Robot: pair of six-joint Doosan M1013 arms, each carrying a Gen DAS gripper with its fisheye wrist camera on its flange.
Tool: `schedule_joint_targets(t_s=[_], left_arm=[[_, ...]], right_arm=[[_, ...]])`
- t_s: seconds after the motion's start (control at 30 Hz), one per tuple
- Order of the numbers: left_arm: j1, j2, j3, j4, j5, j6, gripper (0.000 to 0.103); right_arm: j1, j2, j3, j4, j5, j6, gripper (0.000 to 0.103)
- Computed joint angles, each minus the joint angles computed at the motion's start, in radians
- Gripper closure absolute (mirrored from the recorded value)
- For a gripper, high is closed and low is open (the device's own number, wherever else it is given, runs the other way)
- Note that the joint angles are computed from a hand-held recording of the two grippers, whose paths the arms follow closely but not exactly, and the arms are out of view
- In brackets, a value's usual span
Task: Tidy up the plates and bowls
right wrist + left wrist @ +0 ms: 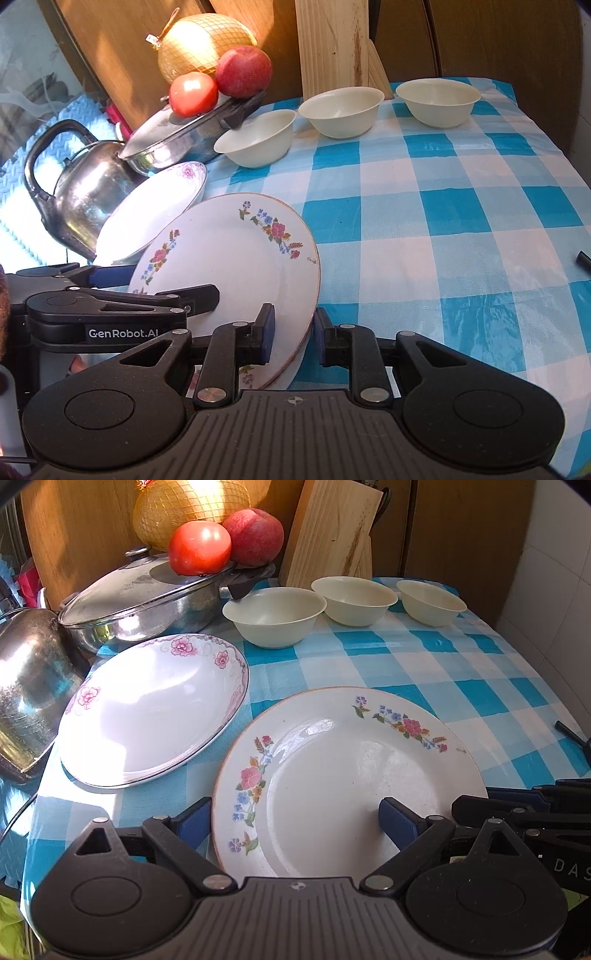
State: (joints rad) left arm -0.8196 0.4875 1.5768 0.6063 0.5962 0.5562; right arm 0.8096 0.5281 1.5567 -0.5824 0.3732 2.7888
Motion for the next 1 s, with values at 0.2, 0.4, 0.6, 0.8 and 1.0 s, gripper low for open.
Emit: schedule_joint_targets(t_s=[0.2, 0.4, 0.6, 0.8, 1.0], left_arm=[[-0.011, -0.016, 0.028, 0.048, 0.0, -0.025, 0.015], [-0.011, -0.045, 0.062, 0.089, -0.021, -0.068, 0.017], [0.008, -0.061, 0.078, 0.129, -0.017, -0.178, 0.017], [0.034, -0.074, 0.085, 0.174, 0.007, -0.274, 0.017], [0.089, -0.067, 0.059, 0.097, 0.052, -0.276, 0.017]], right_arm=[[0.03, 0.001, -0.001, -0.106, 0.043, 0.028, 0.07], [0.049, -0.014, 0.017, -0.163, 0.02, 0.003, 0.067], [0.066, -0.012, 0.012, -0.14, 0.052, -0.115, 0.055], [0.094, -0.012, 0.016, -0.26, 0.083, -0.151, 0.056], [0.05, -0.011, -0.005, -0.17, 0.014, -0.101, 0.056]])
